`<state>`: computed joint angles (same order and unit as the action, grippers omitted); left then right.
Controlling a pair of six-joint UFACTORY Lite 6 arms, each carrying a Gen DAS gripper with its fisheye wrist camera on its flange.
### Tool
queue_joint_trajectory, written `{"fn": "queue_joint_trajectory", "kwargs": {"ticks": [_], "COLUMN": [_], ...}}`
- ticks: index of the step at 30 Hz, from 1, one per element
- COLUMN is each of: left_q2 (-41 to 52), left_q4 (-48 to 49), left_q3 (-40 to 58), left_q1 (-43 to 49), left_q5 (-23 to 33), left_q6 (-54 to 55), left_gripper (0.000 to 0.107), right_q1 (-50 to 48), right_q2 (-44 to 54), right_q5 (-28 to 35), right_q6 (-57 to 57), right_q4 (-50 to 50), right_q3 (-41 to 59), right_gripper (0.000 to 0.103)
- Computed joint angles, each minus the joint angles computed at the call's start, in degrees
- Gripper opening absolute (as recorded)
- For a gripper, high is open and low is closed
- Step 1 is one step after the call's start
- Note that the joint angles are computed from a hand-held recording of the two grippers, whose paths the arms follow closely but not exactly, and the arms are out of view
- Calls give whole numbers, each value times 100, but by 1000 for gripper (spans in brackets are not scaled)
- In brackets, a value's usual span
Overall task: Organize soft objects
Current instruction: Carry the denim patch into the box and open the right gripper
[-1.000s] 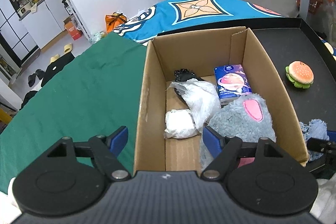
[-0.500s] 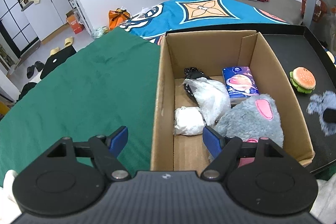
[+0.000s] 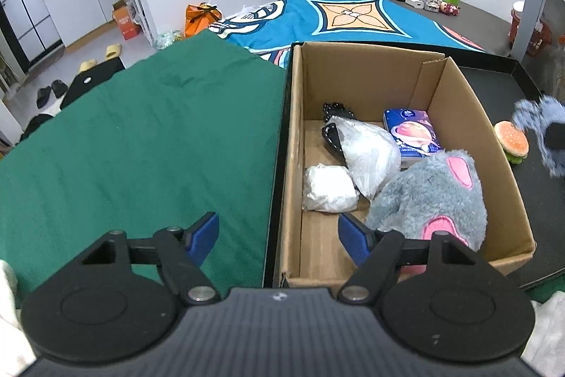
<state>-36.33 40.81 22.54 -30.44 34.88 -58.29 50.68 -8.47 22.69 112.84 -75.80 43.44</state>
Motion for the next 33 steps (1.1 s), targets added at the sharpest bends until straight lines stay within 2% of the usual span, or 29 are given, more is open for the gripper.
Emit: {"fn": "queue_joint_trajectory", "kwargs": {"ticks": [3, 9, 12, 14, 17, 20, 23, 25, 26, 27, 29, 33], "left_q2": [-137, -155, -206, -227, -251, -310, -413, -425, -435, -442, -423, -376], "left_q4": [-157, -356, -513, -680, -913, -928, -1373, -1470, -1474, -1472, -1461, -1618], "left_q3": [-136, -197, -248, -276, -300, -321, -364, -363, -370, -376, -368, -308], "left_q1": [154, 275, 376, 483, 614, 678, 931, 970, 971, 971, 961, 1024], "left_q5": [-195, -415, -533, -632, -755, -754, -857, -877, -878, -876, -874, -861], "left_q6": [144, 226, 398, 563, 840, 875, 1408, 1512, 1508, 1498, 1459, 1645], "left_gripper": [71, 56, 43, 29, 17, 10, 10, 10, 10, 10, 10, 11], "right_q1": [86, 239, 244, 260, 274, 303, 311, 301, 331, 332, 356, 308], "right_q2": [152, 595, 762, 943, 1145, 1358, 1575, 1660, 1640, 1630, 1587, 1467], "right_q5": [-20, -71, -184, -236, -316, -362, -470, -690, -738, -810, -842, -746], "right_q6": [183, 104, 23, -88, -202, -387, -574, -742, -569, -502, -357, -634], "right_q4": [-327, -549, -610, -544, -506, -447, -327, -221, -396, -476, -633, -247], "right_q3": [187, 712, 924, 1122, 1373, 1637, 1887, 2006, 1988, 1988, 1948, 1829], "right_gripper": [37, 37, 37, 38, 38, 38, 40, 45, 50, 62, 73, 75]}}
